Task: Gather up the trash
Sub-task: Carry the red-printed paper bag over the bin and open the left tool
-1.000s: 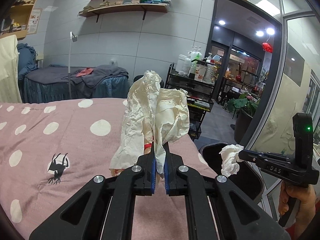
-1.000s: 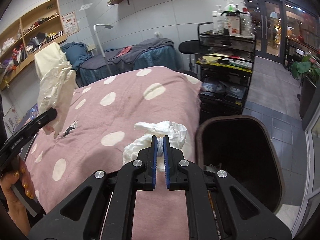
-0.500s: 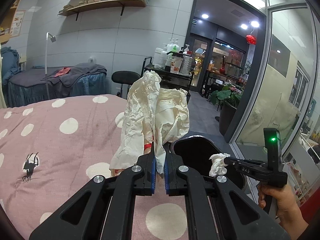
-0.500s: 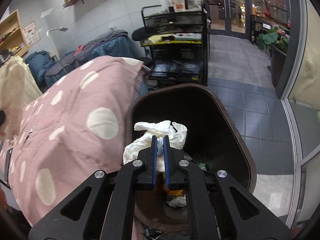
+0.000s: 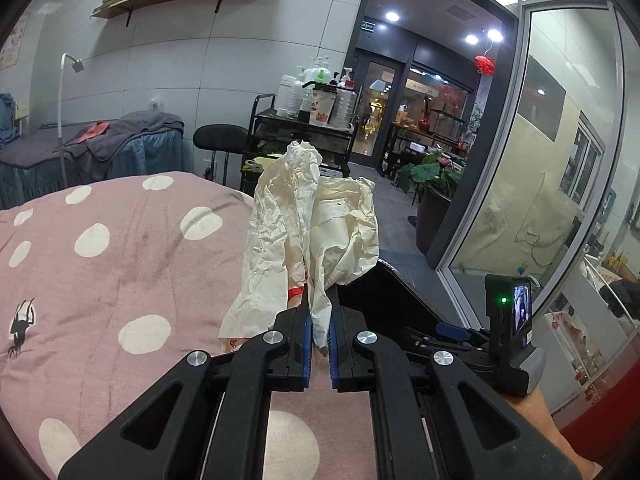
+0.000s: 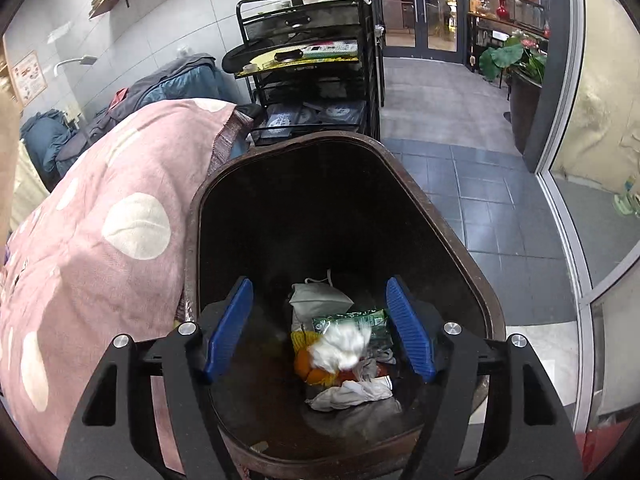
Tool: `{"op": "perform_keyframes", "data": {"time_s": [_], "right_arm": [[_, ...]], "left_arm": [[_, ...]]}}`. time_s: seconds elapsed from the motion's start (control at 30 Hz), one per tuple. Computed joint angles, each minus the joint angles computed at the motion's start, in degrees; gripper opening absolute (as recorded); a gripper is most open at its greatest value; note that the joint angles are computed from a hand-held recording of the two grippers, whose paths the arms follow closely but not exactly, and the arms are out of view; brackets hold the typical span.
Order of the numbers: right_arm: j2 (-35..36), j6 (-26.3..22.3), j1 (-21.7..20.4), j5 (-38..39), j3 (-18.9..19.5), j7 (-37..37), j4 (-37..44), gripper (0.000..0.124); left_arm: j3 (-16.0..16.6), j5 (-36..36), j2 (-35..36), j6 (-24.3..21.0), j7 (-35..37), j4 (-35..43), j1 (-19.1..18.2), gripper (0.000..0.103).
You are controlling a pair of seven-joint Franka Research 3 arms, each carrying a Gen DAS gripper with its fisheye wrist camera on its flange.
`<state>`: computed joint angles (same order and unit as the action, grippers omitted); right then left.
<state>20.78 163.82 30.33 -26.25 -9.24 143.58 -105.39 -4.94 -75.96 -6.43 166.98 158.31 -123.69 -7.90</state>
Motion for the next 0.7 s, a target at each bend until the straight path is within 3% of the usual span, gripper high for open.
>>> {"op": "perform_keyframes", "data": {"time_s": [0.13,0.33,0.7], "right_arm": [[-2.33,1.46,1.89,-3.91,-2.41,5.3,-3.35,0.077],[-5.43,1.19,1.03,-9.34,-2.19,10.97,-6.56,0.078],[-9.24,-0.61,-4.05,-18.12,1.95,20.58,-10.16,0.078]], "left_arm": [[-0.65,1.04,0.61,-0.89,-0.7,0.53,-0.46,0.007],[-1.76,3.78,2.81,-3.68,-3.23,2.57,-0.75,0.007],[-5.05,15.73,9.41,-7.93,-13.23,7.35,0.63,0.007]]}}
